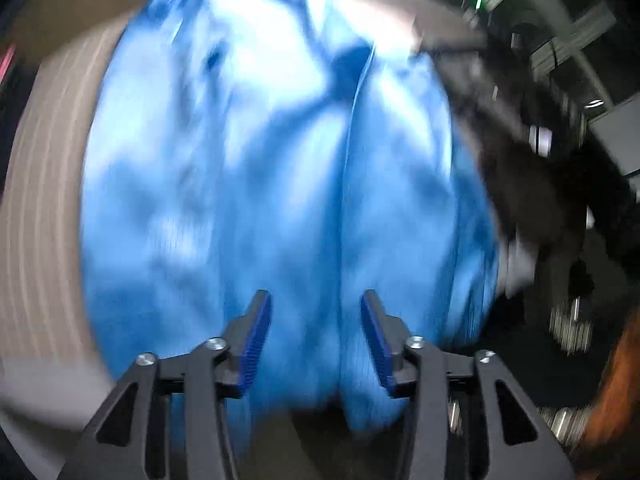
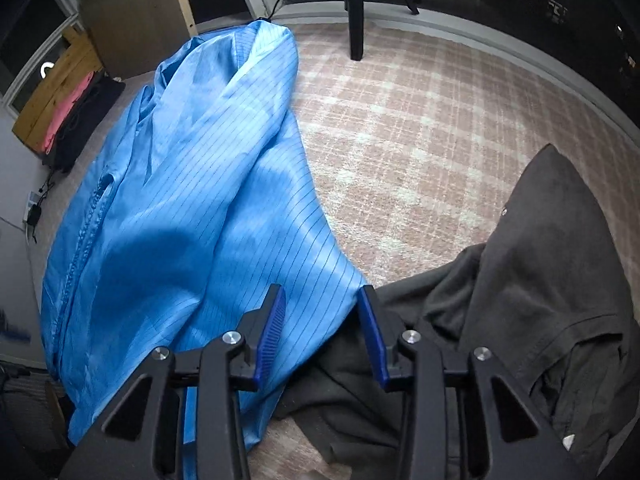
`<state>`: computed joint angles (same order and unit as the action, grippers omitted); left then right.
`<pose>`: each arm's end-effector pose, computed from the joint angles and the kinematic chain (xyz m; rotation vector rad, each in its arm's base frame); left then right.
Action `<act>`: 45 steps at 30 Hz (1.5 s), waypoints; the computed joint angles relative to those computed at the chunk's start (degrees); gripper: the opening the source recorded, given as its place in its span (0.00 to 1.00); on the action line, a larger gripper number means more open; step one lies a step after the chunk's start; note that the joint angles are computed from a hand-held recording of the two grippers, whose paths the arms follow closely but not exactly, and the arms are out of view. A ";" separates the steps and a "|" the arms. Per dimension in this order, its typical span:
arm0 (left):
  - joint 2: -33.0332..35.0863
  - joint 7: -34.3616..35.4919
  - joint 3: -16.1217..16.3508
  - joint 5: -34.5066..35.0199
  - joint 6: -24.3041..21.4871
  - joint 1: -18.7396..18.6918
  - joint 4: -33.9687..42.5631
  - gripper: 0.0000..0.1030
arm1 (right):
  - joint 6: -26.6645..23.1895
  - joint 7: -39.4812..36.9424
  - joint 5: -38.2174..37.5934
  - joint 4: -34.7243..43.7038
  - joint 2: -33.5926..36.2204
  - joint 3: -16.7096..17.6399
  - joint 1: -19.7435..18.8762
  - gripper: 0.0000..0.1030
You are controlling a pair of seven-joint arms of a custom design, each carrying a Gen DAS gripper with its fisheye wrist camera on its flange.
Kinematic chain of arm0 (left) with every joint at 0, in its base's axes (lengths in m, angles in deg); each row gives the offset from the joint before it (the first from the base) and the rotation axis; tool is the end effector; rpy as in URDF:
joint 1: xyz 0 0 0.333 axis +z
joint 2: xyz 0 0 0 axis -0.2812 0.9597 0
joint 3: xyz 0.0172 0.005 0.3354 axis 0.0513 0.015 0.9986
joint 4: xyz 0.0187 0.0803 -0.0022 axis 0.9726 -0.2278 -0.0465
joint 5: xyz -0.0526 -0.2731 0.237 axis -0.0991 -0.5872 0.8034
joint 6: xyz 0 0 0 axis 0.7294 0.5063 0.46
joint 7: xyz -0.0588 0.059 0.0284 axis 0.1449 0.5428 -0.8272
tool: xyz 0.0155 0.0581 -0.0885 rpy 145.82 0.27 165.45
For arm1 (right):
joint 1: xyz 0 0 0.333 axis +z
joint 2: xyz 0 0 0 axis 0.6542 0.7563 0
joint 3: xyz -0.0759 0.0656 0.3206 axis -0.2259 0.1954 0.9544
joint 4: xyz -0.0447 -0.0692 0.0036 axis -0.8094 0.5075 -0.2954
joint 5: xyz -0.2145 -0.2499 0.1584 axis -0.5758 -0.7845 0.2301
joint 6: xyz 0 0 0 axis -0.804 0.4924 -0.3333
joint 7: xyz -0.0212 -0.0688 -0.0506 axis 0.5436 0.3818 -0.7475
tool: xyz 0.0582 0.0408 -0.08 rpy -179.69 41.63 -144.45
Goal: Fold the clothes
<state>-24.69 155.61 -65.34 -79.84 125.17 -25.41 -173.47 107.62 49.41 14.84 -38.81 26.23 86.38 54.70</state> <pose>0.3973 -0.1215 0.5148 1.4441 -2.6133 0.5425 0.5585 0.1818 0.4362 -2.1974 1.6375 -0.0777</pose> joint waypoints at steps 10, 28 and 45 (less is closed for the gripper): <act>33.20 -3.64 -8.14 0.52 7.21 -3.81 28.53 0.36 | 4.21 -0.54 6.39 -3.29 -0.54 0.31 -1.34 0.36; 22.80 3.36 -6.59 -9.53 10.38 0.89 13.70 0.52 | 4.88 3.23 0.26 7.19 1.69 1.08 -1.22 0.35; 18.22 15.45 -5.77 -16.87 6.53 -1.23 7.37 0.37 | -26.41 17.56 -14.45 52.02 30.51 -1.70 8.13 0.03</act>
<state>-6.47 171.06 -71.11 -96.71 131.70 -26.64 -166.09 81.21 66.97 0.38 13.22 56.74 84.68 62.83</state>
